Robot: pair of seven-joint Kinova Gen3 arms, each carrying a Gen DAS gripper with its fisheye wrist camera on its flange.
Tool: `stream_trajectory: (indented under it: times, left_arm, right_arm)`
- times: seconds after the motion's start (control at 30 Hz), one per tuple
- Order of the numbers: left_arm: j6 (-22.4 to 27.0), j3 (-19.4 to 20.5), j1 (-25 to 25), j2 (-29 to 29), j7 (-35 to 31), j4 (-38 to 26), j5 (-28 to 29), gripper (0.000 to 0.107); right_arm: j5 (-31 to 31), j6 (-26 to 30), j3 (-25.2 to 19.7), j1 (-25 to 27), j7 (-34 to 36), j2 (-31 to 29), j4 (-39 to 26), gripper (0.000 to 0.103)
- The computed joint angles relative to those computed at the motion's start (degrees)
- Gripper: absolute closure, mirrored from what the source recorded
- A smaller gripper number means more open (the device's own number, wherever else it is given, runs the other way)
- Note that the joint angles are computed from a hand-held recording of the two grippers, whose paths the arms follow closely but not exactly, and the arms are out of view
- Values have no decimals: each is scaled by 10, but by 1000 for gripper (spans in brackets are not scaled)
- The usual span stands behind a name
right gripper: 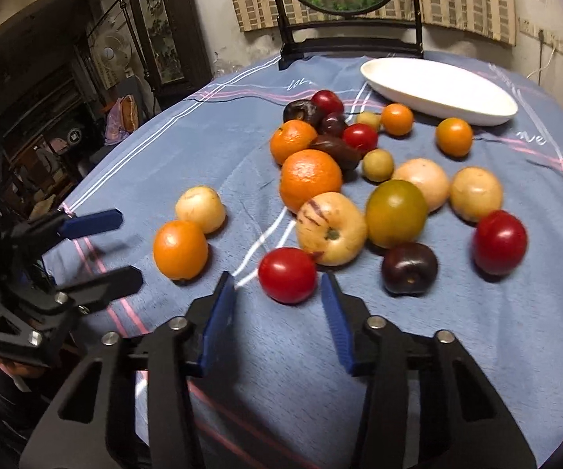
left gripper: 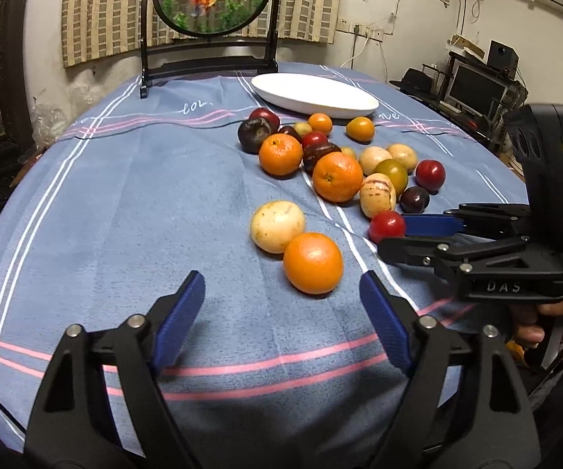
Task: Organize fruits
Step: 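Grasp the red tomato with the right tool while the left tool grasps an orange, then carry both fruits to the white plate and open both tools to release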
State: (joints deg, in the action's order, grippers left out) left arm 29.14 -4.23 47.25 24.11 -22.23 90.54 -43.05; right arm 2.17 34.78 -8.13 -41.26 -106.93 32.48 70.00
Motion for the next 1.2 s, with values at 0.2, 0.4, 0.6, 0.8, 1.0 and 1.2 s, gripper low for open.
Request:
stream_trajectory:
  times: [0.2, 0.4, 0.6, 0.8, 1.0, 1.2]
  left_arm:
    - [-7, 12, -15, 11, -26, -11, 31, 29]
    - [7, 24, -31, 33, -68, -45, 85, 42]
    - [18, 28, -43, 43, -104, -68, 135, 62]
    - [37, 25, -43, 55, -118, -92, 159, 62]
    - [58, 25, -39, 59, -127, -107, 168, 70]
    - [45, 27, -34, 41, -139, -102, 161, 70]
  right_arm:
    - [-14, 10, -6, 12, -1, 6, -11, 68]
    - [-38, 38, -16, 26, 11, 23, -42, 70]
    - [-52, -26, -20, 39, 19, -8, 25, 71]
    - [-64, -58, -29, 54, 28, -29, 68, 71]
    - [-77, -79, -40, 68, 40, -40, 90, 71]
    - [-110, -105, -74, 112, 83, -59, 113, 71]
